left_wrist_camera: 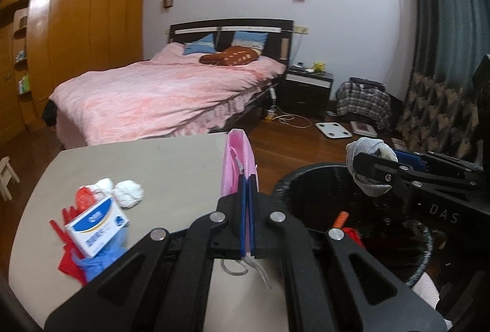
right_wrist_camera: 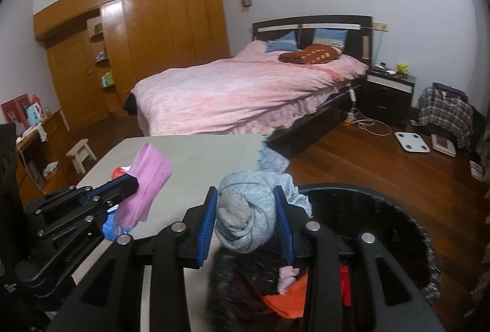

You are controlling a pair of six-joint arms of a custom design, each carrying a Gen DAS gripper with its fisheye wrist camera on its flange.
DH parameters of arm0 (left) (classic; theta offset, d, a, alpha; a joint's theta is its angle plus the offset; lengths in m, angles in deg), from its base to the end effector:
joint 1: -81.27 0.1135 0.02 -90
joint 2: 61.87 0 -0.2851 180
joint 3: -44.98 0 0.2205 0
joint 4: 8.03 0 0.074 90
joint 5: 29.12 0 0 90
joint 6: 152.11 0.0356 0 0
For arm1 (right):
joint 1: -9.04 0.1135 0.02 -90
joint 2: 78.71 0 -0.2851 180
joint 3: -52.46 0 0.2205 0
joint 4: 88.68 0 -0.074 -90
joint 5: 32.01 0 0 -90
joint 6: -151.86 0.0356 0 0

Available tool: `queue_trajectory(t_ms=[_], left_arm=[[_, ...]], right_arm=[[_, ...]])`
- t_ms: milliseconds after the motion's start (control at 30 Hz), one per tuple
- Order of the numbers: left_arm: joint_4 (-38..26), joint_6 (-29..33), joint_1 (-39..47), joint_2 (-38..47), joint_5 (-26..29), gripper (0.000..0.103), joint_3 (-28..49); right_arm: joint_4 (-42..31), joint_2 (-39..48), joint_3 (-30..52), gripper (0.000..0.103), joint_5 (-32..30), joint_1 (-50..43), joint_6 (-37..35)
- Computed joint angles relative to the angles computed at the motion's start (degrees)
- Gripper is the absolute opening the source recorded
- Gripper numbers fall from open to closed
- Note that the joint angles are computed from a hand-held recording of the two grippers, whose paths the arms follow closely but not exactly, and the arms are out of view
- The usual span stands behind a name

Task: Collect trash
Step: 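Carry the pink mask and grey sock over the bin to drop them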

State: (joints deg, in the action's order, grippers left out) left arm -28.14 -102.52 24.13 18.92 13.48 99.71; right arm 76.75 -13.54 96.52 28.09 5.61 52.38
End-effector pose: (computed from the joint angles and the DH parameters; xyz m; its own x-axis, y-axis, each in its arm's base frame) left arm 0.1524 -0.1877 0.2273 -0.4873 -0.0543 -0.8715 -0.0314 0.9985 -0.0446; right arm 0.1919 0.0063 0.2317 -0.5162 -0.1121 -0.8491 -0.4434 0.8832 0.1530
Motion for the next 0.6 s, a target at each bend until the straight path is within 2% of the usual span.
queue_trajectory(t_ms=[300, 600], left_arm=[[8.34, 5.82, -0.79, 8.62, 5.28, 0.001, 4.78], [15.17, 10.36, 0.54, 17.42, 11.54, 0.001, 9.70]], right_arm=[[-1.50, 3.37, 0.16, 0.037, -4.79, -15.02, -7.55], [0.38, 6.96, -0.18, 0.037, -5.98, -21.55, -10.45]])
